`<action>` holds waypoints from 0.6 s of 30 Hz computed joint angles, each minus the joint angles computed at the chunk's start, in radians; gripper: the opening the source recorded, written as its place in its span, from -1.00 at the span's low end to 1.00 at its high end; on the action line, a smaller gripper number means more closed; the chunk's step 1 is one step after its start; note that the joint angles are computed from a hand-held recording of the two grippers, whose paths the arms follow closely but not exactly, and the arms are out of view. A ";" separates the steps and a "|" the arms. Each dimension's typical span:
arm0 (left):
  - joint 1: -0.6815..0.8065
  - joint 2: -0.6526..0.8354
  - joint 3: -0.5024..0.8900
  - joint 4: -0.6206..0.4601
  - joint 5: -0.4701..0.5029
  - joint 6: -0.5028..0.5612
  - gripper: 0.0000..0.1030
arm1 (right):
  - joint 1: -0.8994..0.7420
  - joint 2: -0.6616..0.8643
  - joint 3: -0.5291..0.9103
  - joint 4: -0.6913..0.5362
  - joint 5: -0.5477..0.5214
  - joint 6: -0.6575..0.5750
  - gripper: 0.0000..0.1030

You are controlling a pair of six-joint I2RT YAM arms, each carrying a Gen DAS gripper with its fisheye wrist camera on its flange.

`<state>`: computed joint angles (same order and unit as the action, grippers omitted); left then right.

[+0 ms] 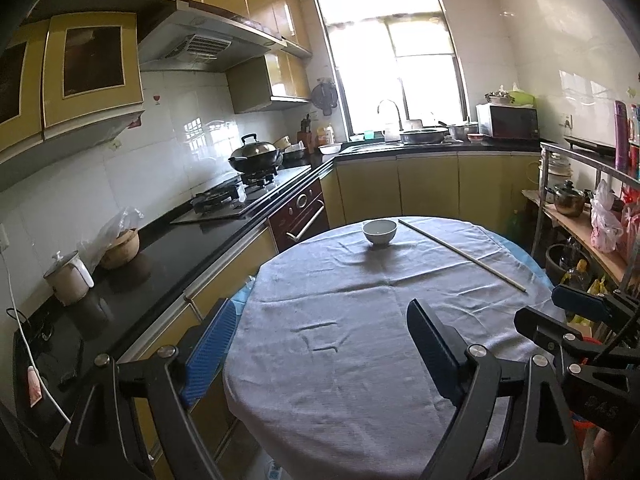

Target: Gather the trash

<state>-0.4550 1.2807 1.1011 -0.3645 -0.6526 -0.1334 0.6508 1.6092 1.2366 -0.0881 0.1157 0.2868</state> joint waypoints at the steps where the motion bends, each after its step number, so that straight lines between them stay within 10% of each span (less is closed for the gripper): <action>1: -0.003 0.004 0.004 -0.001 -0.002 0.000 0.71 | -0.001 -0.001 -0.002 0.002 0.001 0.000 0.22; 18: 0.043 0.119 0.094 -0.001 0.053 0.014 0.71 | -0.062 0.075 0.080 -0.040 -0.040 -0.008 0.22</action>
<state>-0.4125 1.3992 1.1952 -0.3654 -0.5991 -0.1195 0.5887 1.6843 1.3170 -0.1278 0.0759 0.2788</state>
